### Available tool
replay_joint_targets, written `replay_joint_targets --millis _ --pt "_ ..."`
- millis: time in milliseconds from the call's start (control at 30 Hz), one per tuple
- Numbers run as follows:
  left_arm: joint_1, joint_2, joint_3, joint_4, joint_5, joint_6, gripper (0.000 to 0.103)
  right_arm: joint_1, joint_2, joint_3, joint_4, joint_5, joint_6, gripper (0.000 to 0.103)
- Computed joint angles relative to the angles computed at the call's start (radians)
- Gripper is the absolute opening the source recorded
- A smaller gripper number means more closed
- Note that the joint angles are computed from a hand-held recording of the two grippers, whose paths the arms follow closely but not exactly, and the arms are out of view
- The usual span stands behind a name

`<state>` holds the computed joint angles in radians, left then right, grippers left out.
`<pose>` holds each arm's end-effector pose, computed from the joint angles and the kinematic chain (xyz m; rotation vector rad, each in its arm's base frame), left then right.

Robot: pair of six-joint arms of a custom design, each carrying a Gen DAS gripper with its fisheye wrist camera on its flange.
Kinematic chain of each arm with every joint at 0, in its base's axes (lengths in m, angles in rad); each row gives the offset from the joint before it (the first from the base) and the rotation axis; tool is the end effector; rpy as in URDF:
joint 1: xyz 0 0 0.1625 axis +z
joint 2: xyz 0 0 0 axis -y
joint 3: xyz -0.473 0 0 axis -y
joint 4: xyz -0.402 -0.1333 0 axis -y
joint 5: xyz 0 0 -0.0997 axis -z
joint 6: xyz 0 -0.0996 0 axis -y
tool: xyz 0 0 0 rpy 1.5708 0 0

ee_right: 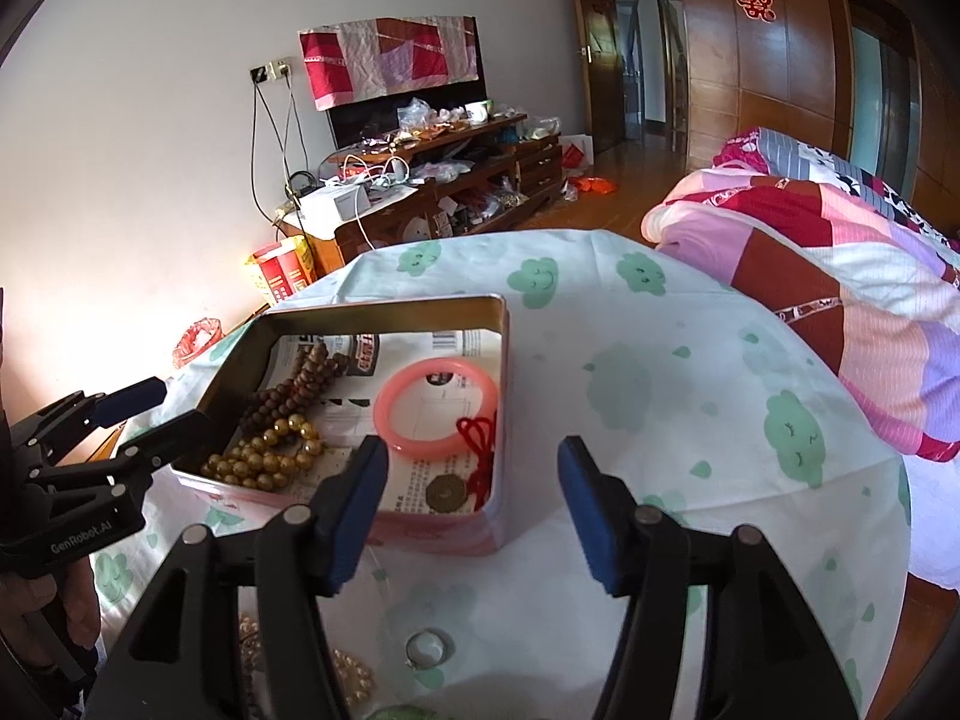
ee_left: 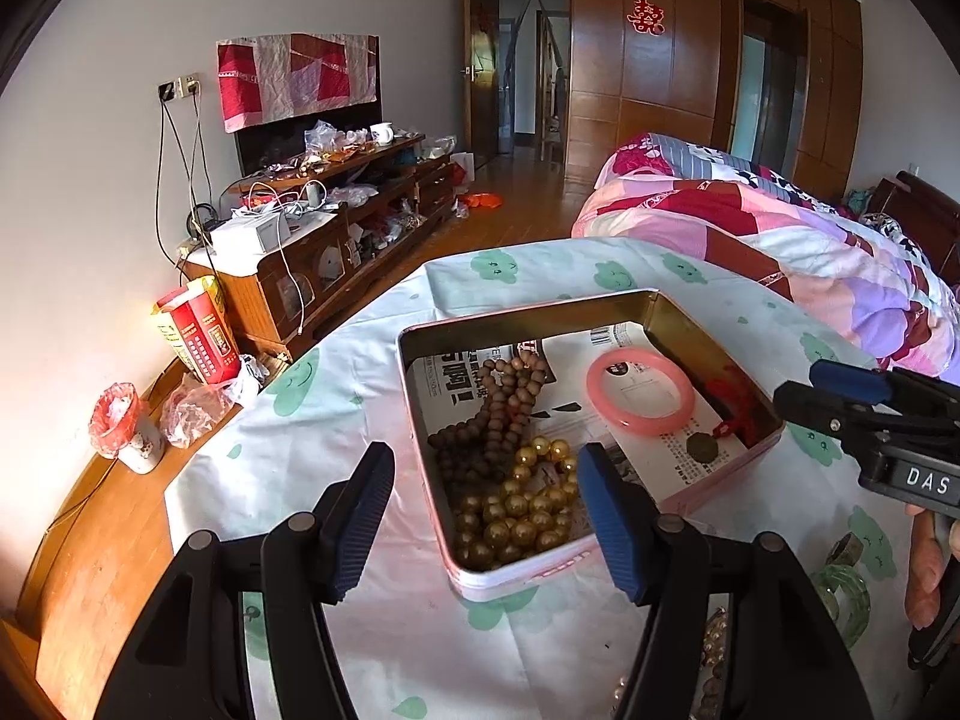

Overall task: Organize jewelry
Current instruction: 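Open both tools and withdraw from the tin, then move the right tool toward the watch and green jade bangle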

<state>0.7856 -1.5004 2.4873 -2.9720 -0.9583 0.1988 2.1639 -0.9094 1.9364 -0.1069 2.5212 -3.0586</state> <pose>-0.1331 -0.4027 0.2645 1.0647 2.3484 -0.7528 0.2972 -0.3475 0.0853 0.1873 -2.2457 1.0855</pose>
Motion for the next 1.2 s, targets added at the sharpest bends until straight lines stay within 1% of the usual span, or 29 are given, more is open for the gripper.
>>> replay_joint_targets --millis 100,233,367,533,633,833,900,1033,1100,1200 --pt "-0.007 -0.015 0.008 0.009 0.006 -0.007 0.064 0.005 0.0 0.009 0.005 0.008 0.016 0.066" --pt "-0.022 -0.038 0.025 0.021 0.019 -0.015 0.064 0.015 -0.007 0.032 0.004 0.014 0.04 0.066" --pt "-0.039 -0.07 0.046 0.043 0.027 -0.028 0.064 0.023 -0.008 0.05 0.013 0.027 0.082 0.07" --pt "-0.071 -0.112 0.078 0.104 0.04 -0.052 0.064 0.035 -0.002 0.064 0.029 0.039 0.128 0.071" --pt "-0.083 -0.135 0.093 0.147 0.035 -0.069 0.064 0.043 0.002 0.08 0.034 0.047 0.159 0.072" --pt "-0.121 -0.201 0.144 0.252 0.04 -0.121 0.064 0.077 0.019 0.112 0.086 0.088 0.277 0.072" --pt "-0.131 -0.219 0.155 0.281 0.053 -0.145 0.064 0.088 0.029 0.12 0.107 0.099 0.318 0.073" --pt "-0.136 -0.261 0.17 0.331 0.05 -0.186 0.064 0.109 0.063 0.127 0.157 0.118 0.41 0.073" --pt "-0.136 -0.266 0.174 0.34 0.053 -0.201 0.064 0.12 0.075 0.127 0.168 0.117 0.43 0.073" --pt "-0.143 -0.265 0.179 0.341 0.059 -0.206 0.064 0.139 0.091 0.128 0.167 0.132 0.432 0.072"
